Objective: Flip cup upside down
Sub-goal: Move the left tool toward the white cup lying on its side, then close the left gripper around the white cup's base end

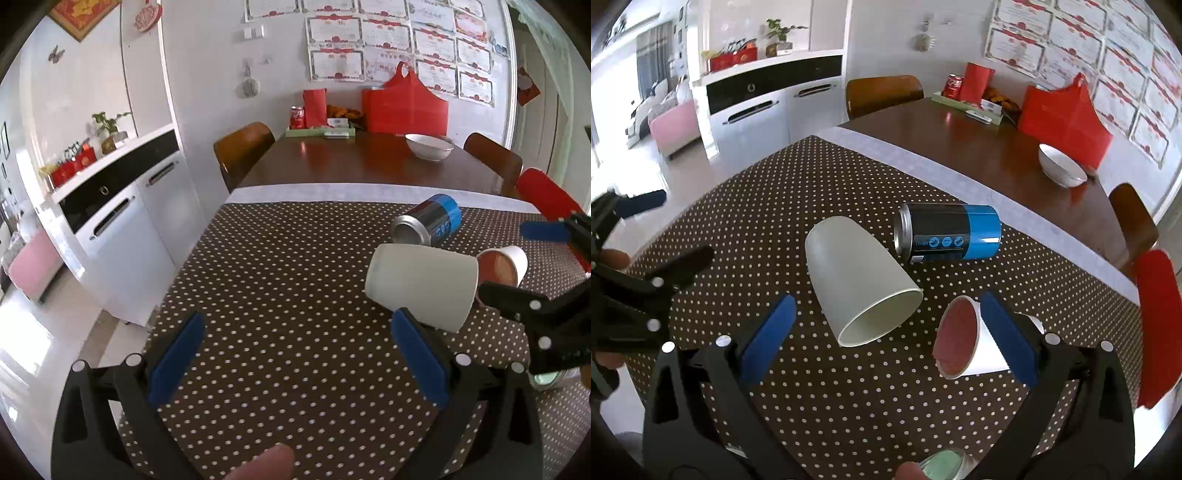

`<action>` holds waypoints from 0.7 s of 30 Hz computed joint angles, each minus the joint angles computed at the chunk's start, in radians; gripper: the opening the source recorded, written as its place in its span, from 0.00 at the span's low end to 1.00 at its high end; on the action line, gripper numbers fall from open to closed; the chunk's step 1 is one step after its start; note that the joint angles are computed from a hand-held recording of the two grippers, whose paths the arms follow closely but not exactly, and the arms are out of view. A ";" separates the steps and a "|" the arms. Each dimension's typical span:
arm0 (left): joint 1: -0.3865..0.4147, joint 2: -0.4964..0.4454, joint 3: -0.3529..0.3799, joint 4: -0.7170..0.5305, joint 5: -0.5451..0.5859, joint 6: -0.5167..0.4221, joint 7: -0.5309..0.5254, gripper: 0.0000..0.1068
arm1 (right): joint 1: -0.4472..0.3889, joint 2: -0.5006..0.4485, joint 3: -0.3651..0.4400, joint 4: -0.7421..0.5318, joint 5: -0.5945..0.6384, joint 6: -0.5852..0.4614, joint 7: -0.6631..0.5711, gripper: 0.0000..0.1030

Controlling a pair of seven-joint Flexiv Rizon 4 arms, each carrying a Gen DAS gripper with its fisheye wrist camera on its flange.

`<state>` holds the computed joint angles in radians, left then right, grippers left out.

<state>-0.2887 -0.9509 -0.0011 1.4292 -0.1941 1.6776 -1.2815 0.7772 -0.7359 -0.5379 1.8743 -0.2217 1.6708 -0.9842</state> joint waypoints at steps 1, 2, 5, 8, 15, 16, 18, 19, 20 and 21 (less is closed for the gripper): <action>0.009 -0.003 -0.018 -0.009 0.002 -0.010 0.007 0.93 | 0.012 -0.005 -0.018 -0.001 0.006 -0.004 0.010 0.95; 0.021 -0.008 -0.047 -0.019 0.008 -0.020 0.020 0.93 | 0.038 -0.003 -0.052 0.018 0.016 -0.002 0.022 0.95; 0.023 -0.025 -0.087 -0.051 0.026 -0.033 0.055 0.93 | 0.086 0.006 -0.131 0.061 0.047 0.004 0.049 0.95; 0.006 -0.041 -0.093 -0.087 0.022 -0.048 0.065 0.93 | 0.109 0.019 -0.174 0.099 0.075 0.019 0.051 0.95; -0.021 -0.056 -0.058 -0.132 0.020 -0.072 0.071 0.93 | -0.045 0.035 0.002 0.022 0.010 -0.016 -0.050 0.95; -0.018 -0.056 -0.058 -0.132 0.022 -0.072 0.073 0.93 | -0.038 0.029 -0.008 0.014 0.001 -0.022 -0.047 0.95; 0.002 -0.068 -0.087 -0.161 0.062 -0.080 0.141 0.93 | -0.021 0.026 -0.034 0.014 -0.007 -0.008 -0.038 0.95; 0.021 -0.079 -0.120 -0.184 0.097 -0.087 0.208 0.93 | -0.024 0.035 -0.030 0.024 0.000 0.015 -0.037 0.95; 0.038 -0.093 -0.152 -0.204 0.127 -0.088 0.275 0.93 | -0.026 0.045 -0.026 0.039 0.013 0.035 -0.036 0.95; 0.063 -0.115 -0.201 -0.240 0.165 -0.107 0.373 0.93 | -0.015 0.050 -0.038 0.054 0.031 0.046 -0.033 0.95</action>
<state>-0.2256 -1.0659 -0.2026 1.1897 -0.0293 1.5702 -0.9088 0.7617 -0.6863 -0.5755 1.9280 -0.1904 1.7168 -1.0168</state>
